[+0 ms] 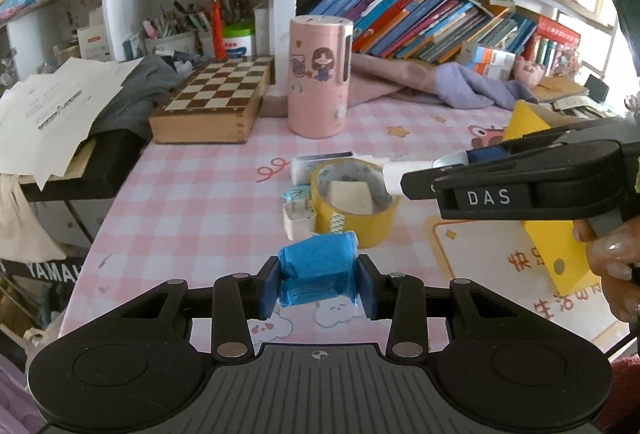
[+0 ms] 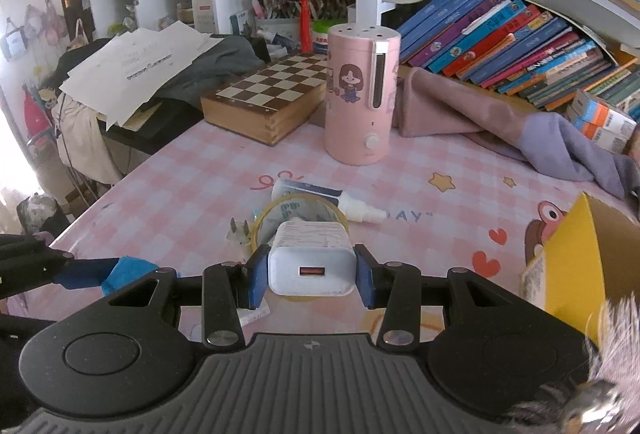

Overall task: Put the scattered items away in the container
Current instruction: 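Lift the blue bag and white charger and carry both toward the yellow box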

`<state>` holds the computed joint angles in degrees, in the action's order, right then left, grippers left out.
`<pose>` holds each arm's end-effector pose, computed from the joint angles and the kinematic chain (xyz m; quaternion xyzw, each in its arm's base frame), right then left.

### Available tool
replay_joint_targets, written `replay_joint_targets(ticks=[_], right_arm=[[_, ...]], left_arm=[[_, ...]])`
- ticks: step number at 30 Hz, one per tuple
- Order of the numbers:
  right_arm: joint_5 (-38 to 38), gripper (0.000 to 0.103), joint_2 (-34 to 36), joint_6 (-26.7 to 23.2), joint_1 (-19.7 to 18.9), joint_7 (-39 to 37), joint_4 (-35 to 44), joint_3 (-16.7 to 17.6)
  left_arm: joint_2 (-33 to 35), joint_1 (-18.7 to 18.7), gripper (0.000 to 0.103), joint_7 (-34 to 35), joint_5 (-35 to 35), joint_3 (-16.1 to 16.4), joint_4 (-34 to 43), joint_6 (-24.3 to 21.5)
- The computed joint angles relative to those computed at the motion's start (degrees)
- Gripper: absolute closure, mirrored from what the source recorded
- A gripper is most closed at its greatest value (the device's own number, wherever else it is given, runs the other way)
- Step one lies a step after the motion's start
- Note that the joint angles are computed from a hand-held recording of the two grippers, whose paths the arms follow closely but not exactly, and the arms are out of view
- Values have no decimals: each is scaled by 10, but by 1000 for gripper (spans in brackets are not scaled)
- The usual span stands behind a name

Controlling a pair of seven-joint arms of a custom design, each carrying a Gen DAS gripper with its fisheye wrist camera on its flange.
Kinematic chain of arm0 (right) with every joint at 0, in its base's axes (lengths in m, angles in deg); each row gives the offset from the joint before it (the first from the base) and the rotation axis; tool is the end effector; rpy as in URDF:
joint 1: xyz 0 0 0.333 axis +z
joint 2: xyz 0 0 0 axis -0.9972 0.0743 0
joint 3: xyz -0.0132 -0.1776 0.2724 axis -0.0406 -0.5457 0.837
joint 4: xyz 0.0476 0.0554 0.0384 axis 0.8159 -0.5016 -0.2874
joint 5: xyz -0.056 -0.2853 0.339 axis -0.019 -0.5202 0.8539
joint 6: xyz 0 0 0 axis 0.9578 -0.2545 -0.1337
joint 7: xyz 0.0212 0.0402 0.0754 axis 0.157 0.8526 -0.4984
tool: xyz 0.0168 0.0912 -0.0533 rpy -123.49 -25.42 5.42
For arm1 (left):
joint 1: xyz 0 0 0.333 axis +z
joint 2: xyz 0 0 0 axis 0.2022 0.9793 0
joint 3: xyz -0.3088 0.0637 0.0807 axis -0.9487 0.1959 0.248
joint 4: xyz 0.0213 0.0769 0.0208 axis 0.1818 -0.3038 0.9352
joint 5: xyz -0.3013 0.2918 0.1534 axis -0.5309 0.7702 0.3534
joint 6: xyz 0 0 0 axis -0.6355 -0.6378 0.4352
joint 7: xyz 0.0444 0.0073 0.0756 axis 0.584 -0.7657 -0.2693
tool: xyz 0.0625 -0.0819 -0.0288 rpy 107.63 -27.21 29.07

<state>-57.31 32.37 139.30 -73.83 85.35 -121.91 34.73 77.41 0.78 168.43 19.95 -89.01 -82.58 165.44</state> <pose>0.5888 0.1995 0.4633 -0.6629 0.6275 -0.2690 0.3073 0.5836 -0.2204 0.4338 -0.4560 0.7946 -0.3577 0.1809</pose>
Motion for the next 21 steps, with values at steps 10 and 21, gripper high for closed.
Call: replay_joint_targets(ticks=[10, 21], right_arm=[[-16, 62, -92, -14, -31, 64, -82, 48], [48, 62, -193, -28, -74, 70, -170, 140]], left_arm=[[-69, -37, 65, 131, -155, 37, -46, -23], [-167, -104, 66, 191, -216, 101, -135, -32]])
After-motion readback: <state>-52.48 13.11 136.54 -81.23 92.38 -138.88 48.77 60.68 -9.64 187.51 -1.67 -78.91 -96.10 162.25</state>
